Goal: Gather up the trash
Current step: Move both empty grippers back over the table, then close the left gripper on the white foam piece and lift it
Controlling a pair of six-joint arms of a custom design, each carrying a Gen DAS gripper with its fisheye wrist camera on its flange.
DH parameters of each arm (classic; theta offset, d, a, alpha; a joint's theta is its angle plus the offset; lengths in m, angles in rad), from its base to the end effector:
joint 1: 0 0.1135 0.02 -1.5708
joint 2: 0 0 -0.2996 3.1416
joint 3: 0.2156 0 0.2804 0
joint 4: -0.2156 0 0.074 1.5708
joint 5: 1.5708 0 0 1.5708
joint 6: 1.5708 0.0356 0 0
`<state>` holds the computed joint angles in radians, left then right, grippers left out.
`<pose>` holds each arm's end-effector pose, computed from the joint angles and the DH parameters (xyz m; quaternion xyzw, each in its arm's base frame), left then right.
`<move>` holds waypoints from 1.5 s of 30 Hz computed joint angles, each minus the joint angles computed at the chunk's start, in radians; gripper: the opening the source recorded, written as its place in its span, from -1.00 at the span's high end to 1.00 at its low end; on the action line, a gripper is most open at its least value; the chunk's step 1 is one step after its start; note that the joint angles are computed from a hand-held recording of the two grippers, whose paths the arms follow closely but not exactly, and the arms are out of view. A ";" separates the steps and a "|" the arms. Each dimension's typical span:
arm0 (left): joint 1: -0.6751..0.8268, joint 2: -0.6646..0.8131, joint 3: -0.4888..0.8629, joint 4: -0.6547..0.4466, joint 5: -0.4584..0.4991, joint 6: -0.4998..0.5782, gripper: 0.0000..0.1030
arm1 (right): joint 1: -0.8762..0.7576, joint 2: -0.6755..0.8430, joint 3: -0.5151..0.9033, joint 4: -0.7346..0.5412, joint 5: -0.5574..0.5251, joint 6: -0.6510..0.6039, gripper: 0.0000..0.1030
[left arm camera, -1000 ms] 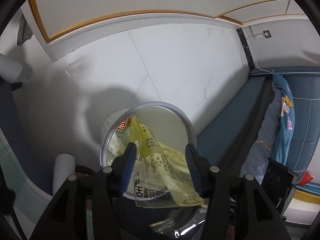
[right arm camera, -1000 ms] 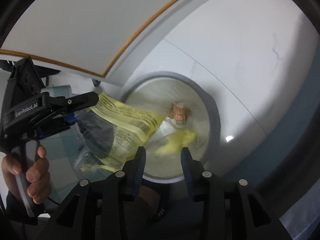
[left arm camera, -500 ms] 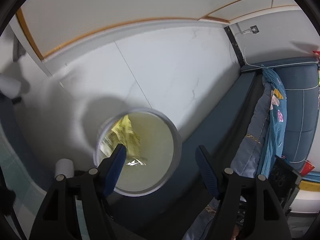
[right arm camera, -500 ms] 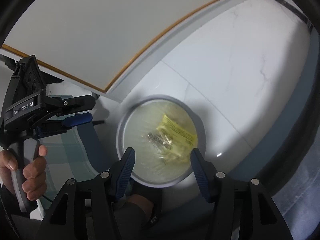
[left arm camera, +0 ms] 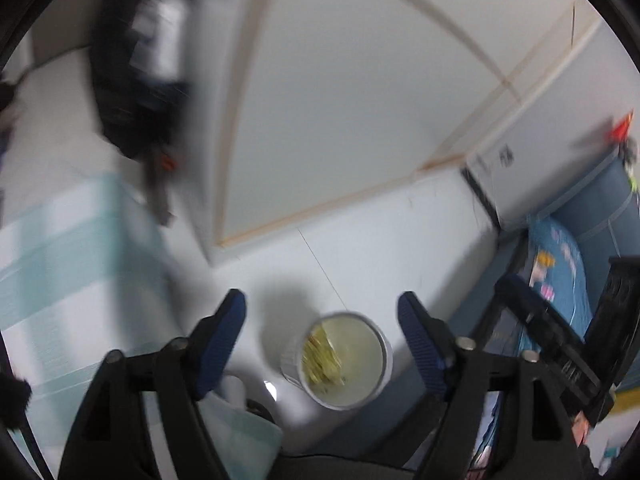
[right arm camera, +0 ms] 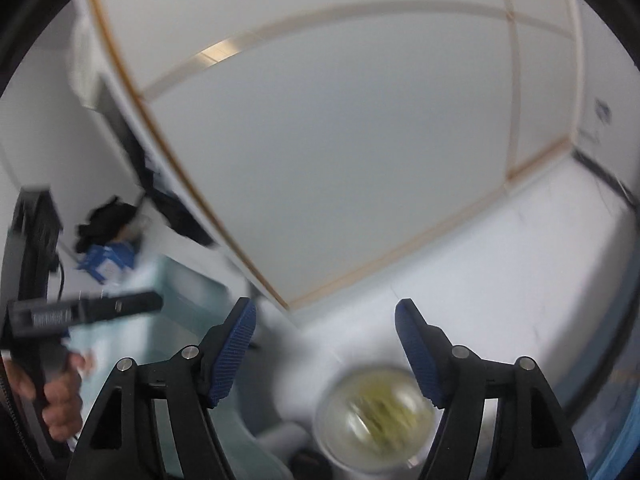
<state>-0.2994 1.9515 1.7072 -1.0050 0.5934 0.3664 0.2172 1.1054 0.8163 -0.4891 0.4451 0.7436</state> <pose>0.4187 -0.1501 0.2854 0.3527 0.8769 -0.2833 0.1626 0.2384 0.0369 0.2861 0.3164 0.8466 -0.0066 0.4280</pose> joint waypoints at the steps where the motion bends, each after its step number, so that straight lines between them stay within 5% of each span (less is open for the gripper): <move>1: 0.042 -0.025 -0.009 0.014 0.017 -0.009 -0.54 | 0.025 0.026 0.048 -0.001 0.019 -0.023 -0.50; 10: 0.431 -0.159 0.005 0.110 0.069 0.050 -0.79 | 0.272 0.307 0.464 0.125 0.083 -0.173 -0.80; 14: 0.590 -0.100 0.096 0.118 0.110 0.036 -0.91 | 0.359 0.482 0.644 0.145 0.062 -0.198 -0.87; 23: 0.751 0.017 0.115 0.300 0.026 -0.053 -0.91 | 0.460 0.883 1.052 0.059 0.007 -0.259 -0.90; 28: 0.778 0.224 0.326 0.111 0.087 0.002 -0.91 | 0.478 1.092 1.270 -0.037 -0.009 -0.274 -0.92; 31: 0.787 0.329 0.418 0.043 0.053 0.065 -0.91 | 0.480 1.177 1.360 -0.084 -0.028 -0.277 -0.92; 38: 0.752 0.669 0.867 -0.343 -0.048 0.184 -0.91 | 0.489 1.329 1.513 -0.189 -0.045 -0.278 -0.92; 45: 0.673 0.580 0.631 -0.171 -0.201 0.340 -0.91 | 0.478 1.398 1.602 -0.229 -0.080 -0.252 -0.92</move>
<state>0.3736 2.5313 2.3385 -1.1762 0.3922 0.7065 0.6949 2.5029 2.4182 -0.7178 0.3648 0.4913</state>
